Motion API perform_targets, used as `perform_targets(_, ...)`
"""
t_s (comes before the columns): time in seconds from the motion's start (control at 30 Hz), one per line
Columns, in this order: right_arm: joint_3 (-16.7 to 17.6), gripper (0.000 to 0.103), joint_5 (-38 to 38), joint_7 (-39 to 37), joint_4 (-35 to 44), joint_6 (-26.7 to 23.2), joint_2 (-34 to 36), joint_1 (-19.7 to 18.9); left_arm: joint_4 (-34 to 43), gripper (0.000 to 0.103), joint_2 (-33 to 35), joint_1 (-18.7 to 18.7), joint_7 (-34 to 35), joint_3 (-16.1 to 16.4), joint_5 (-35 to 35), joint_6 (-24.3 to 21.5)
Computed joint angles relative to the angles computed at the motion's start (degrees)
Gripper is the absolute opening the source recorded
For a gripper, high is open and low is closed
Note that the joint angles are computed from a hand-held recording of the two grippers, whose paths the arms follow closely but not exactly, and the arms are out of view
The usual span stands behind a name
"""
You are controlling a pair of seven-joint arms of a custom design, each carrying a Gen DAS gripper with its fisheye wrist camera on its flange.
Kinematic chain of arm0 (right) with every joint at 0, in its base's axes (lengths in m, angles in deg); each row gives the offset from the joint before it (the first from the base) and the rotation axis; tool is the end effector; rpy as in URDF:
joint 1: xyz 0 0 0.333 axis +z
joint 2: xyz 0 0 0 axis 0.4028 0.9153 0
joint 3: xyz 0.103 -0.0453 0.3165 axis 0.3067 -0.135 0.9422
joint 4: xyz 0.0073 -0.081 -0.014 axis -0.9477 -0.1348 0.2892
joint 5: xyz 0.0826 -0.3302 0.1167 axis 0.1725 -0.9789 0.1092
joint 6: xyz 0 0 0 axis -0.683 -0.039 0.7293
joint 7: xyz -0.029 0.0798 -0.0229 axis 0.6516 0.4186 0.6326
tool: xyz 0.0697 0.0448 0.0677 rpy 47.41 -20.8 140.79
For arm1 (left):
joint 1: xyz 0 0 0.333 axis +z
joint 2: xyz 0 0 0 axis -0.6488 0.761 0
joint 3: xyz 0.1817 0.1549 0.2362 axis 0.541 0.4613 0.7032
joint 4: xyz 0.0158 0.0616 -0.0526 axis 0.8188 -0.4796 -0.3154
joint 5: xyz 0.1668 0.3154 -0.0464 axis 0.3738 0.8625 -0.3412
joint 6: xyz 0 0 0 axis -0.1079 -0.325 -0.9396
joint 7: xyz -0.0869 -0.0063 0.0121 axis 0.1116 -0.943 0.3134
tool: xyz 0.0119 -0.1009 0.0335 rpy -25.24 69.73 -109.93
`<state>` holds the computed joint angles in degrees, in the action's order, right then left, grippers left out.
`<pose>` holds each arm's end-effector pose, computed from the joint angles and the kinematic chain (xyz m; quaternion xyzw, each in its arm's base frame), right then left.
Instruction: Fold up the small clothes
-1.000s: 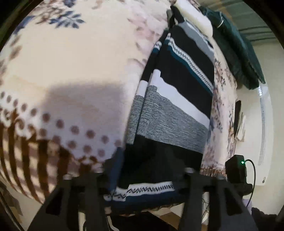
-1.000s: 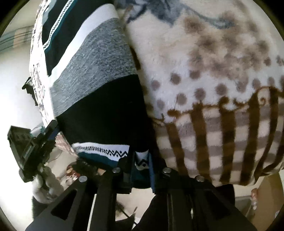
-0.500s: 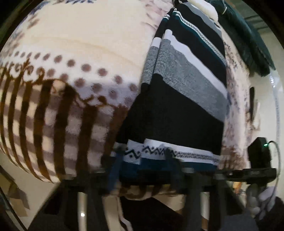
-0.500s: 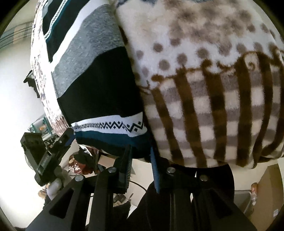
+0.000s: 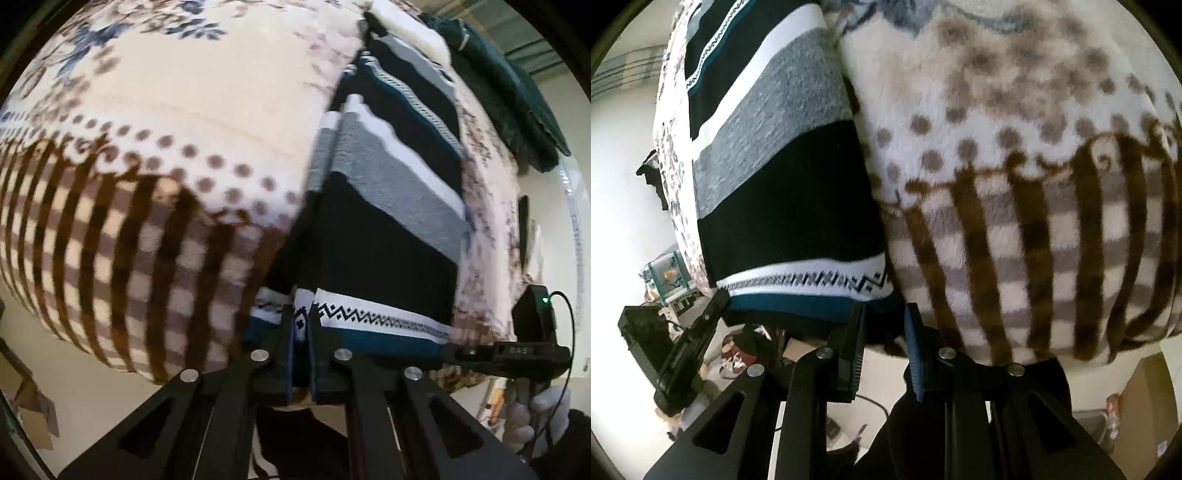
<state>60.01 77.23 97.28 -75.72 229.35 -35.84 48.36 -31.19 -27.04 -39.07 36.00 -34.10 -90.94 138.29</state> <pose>0.3816 0.1546 0.4240 -0.1837 0.9398 0.2250 0.1802 0.5986 -0.0863 0.4208 0.4711 -0.8566 0.1330 0.1633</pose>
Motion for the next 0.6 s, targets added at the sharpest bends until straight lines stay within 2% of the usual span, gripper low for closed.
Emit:
perform_targets(0.07,-0.48,0.022,3.85,-1.86,-0.32,1.78,0.90,0.96,0.53,0.004,0.75,0.24,-0.31,0.35,0.45,-0.40)
perform_targets(0.13,-0.14,0.029,5.10,-1.74,-0.36,2.32,1.40,0.90,0.39,0.004,1.27,0.50,0.12,0.51,0.80,-0.26)
perform_targets(0.17,0.09,0.037,4.75,-1.51,-0.14,2.30,1.74,0.68,0.30,0.004,1.74,0.55,0.20,0.55,0.93,0.08)
perform_targets(0.27,0.61,0.041,4.10,-1.06,0.17,2.94,2.39,0.40,2.06,0.004,3.37,0.85,-1.51,0.50,0.36,-1.72)
perform_targets(0.3,0.72,0.043,3.91,-0.77,0.27,2.90,2.56,0.29,3.91,0.005,4.35,1.25,-1.63,0.17,-0.30,-4.61)
perform_targets(0.37,0.71,0.045,4.55,-1.08,0.35,3.24,2.92,0.39,5.65,0.008,4.55,1.55,-1.88,-0.01,-0.79,-6.77)
perform_targets(0.43,0.72,0.045,5.85,-1.98,0.36,3.46,3.22,0.61,7.68,0.017,4.97,1.95,-2.90,0.07,-1.52,-8.73)
perform_targets(0.5,0.63,0.046,7.48,-3.20,0.36,3.86,3.35,0.77,8.25,0.051,5.17,2.62,-2.69,0.07,-2.89,-8.44)
perform_targets(0.53,0.68,0.046,8.40,-3.82,0.20,4.30,3.30,0.87,8.62,0.060,5.81,2.95,-2.82,0.16,-3.48,-8.31)
perform_targets(0.6,0.87,0.046,9.63,-4.58,-0.10,4.98,3.17,0.99,9.26,0.061,7.60,2.72,-5.29,0.57,-3.09,-8.06)
